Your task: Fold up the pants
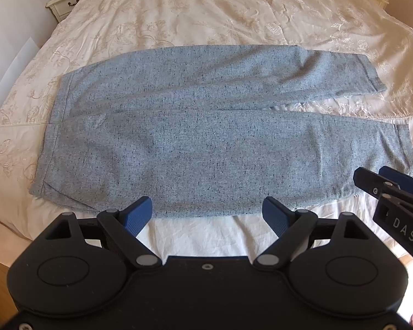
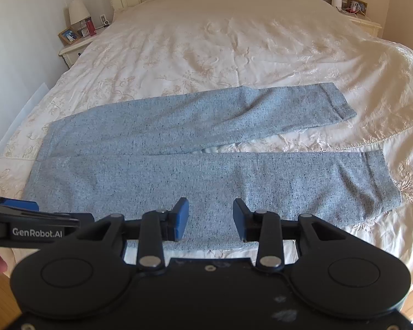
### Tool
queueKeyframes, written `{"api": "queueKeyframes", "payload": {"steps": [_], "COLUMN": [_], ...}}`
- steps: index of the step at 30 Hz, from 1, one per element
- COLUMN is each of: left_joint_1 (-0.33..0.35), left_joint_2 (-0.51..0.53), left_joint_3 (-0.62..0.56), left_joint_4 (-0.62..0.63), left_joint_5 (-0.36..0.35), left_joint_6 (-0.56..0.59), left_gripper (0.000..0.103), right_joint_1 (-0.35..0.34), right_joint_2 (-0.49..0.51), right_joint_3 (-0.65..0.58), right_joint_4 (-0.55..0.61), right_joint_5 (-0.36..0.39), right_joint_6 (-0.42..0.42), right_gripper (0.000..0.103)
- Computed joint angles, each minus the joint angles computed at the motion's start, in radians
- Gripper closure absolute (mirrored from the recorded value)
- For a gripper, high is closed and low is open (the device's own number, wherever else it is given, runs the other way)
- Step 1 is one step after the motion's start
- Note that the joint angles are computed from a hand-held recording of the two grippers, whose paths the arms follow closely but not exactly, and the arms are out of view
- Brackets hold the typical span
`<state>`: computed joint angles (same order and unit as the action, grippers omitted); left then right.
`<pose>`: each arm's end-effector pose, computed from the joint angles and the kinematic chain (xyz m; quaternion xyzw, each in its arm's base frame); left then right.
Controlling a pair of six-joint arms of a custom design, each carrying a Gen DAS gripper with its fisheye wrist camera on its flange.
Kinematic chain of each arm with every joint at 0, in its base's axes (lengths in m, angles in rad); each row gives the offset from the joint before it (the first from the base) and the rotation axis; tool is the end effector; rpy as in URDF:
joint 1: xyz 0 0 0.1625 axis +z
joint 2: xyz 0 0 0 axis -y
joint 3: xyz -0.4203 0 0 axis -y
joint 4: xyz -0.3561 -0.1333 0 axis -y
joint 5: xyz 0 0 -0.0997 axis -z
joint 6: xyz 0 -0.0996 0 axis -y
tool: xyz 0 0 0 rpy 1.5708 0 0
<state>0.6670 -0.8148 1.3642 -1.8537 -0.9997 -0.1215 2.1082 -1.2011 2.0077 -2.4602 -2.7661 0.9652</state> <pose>-0.4076 -0.5591 0.1753 0.3972 0.8649 -0.0259 0.3058 0.2912 -0.4093 0.2692 -0.1981 -0.8022 0.4088 0.3875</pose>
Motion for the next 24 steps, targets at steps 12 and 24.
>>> {"api": "queueKeyframes", "payload": {"steps": [12,24], "left_joint_1": [0.008,0.023], "left_joint_2": [-0.002,-0.003], "left_joint_3": [-0.002,-0.011], "left_joint_4": [0.0,-0.009], "left_joint_5": [-0.001,-0.013], "left_joint_6": [0.01,0.046], "left_gripper": [0.015,0.015], "right_joint_1": [0.0,0.002], "right_joint_2": [0.011,0.034], "right_joint_3": [-0.008,-0.026], "right_joint_4": [0.007,0.028], "right_joint_5": [0.001,-0.008], "right_joint_6": [0.02,0.055], "right_gripper": [0.064,0.064]}}
